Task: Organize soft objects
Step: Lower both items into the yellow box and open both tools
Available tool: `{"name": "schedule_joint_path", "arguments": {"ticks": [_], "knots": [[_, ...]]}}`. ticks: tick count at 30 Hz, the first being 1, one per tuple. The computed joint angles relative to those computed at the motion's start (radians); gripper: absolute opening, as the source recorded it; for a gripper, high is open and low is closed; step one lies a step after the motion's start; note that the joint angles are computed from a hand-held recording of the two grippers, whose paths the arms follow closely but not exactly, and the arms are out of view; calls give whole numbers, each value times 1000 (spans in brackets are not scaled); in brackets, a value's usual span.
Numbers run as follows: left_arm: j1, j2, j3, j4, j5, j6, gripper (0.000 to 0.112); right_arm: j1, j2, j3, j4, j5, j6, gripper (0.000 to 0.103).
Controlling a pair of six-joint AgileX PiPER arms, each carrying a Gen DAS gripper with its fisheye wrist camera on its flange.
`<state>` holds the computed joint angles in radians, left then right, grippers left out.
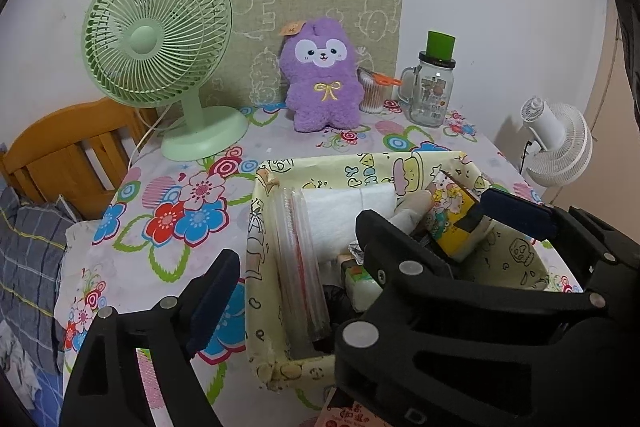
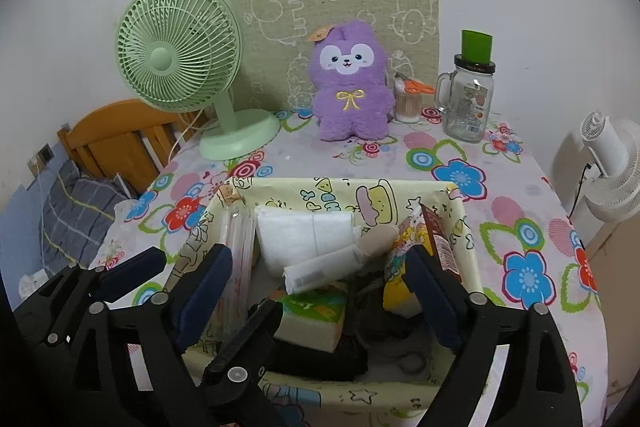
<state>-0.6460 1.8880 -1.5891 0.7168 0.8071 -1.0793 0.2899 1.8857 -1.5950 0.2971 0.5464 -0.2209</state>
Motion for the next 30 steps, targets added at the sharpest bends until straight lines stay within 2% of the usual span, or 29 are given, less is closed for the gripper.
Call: {"name": "schedule_joint_path", "arguments": {"ticks": [16, 30], "knots": [[-118, -95, 63, 101, 79, -125, 91, -7, -199, 188, -42, -48, 46, 92], [-291, -168, 117, 211, 203, -282, 92, -30, -439, 394, -33, -81, 12, 92]]}}
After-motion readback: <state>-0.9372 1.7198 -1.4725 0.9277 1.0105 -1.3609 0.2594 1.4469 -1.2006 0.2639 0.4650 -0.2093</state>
